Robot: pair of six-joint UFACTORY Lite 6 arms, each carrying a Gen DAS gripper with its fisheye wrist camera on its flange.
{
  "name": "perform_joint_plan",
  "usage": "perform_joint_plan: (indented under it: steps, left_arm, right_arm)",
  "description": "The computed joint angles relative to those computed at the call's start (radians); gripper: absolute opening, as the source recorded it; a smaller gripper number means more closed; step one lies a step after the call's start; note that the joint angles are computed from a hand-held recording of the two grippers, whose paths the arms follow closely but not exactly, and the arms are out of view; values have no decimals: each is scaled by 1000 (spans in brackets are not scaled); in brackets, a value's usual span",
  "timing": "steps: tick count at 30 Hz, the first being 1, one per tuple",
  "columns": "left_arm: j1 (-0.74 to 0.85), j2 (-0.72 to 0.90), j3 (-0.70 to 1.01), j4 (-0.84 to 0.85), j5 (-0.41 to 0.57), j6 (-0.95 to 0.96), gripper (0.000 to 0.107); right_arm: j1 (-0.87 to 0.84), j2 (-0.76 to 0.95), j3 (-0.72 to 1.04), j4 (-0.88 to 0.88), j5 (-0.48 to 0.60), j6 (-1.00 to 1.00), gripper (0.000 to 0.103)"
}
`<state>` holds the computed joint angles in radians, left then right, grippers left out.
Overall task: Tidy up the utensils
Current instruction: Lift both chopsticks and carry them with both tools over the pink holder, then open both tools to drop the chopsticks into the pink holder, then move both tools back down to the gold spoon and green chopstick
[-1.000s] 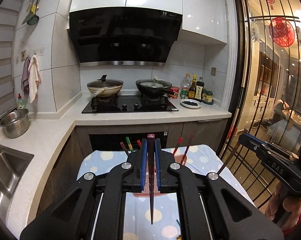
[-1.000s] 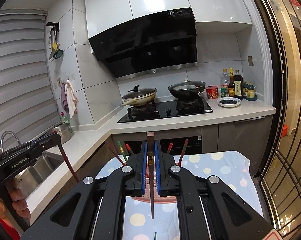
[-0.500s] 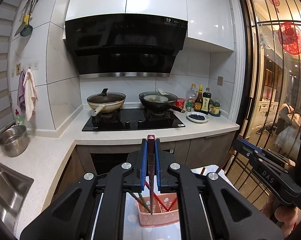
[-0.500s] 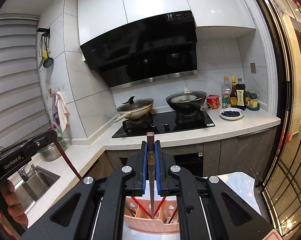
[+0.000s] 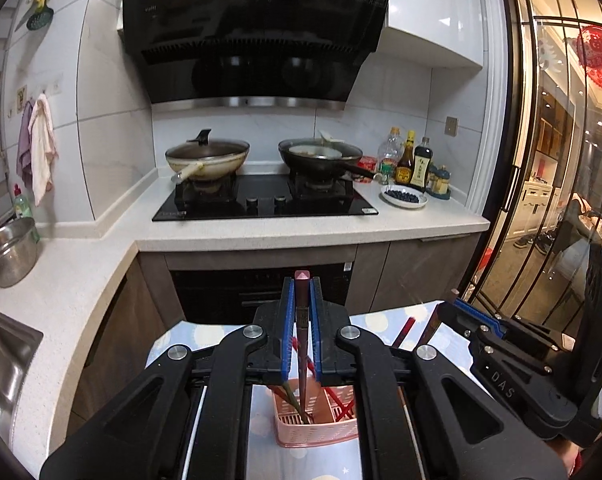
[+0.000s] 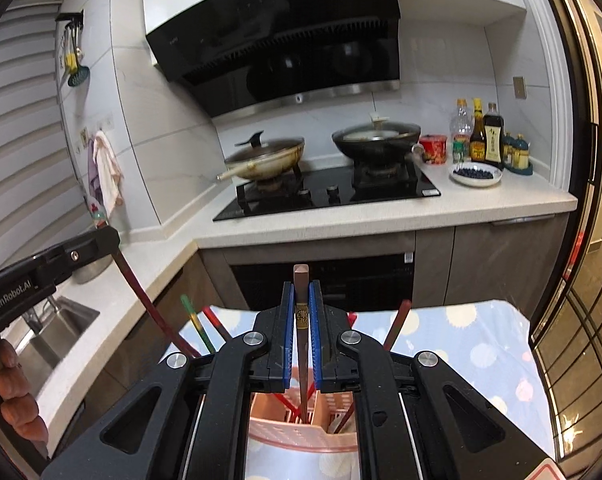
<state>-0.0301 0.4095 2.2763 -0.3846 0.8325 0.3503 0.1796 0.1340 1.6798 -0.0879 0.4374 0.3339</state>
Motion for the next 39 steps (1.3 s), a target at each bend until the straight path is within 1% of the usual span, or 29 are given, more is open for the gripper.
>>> perform_joint_plan:
  steps: [3,9,10,11,12,13,14,15,22,24,29,32,35,39]
  left_arm:
    - [7,-23,-79,-22,-24,24,7]
    - [2,-39,-144,-25,-46,28,8]
    - [1,-43,-153,-24,-52,25,8]
    - [0,-54,-171,-24,-60,27,9]
    - [-1,-64,-184,-18,-66,23,18]
    - [-2,-74,-198,-14,-74,20,24]
    - [-3,-91,-223,-12,-89,20,35]
    - [-4,-109,-248,-4,-104,14,39]
    - [15,-182,-340,-28,-108,39,41]
    - [17,-217,-386,-24,-117,41,43]
    - [34,-326,-523,-54,-130,74,44]
    - [45,-413,-637,-73,-140,103,45]
    - [52,-512,-773,-82,-160,129,54]
    - [46,-654,-968,-79,-177,164,54]
  right_arm:
    - [0,-4,-54,10,-26,-8,7]
    - [5,-4,-103,-1,-39,2,7]
    - [8,-22,-129,-27,-55,29,8]
    - [12,-28,-136,-56,-57,59,14]
    - [13,-40,-148,-73,-60,76,15]
    - [13,-53,-164,-79,-66,86,20]
    - [12,-66,-179,-87,-72,96,23]
    - [13,-76,-188,-93,-74,104,24]
    - [21,-183,-294,-132,-74,152,25]
    - [32,-223,-336,-163,-72,182,25]
    - [65,-342,-459,-213,-58,238,25]
    - [98,-436,-554,-258,-40,293,25]
    - [144,-546,-669,-310,-11,368,25]
    - [242,-708,-842,-396,51,507,25]
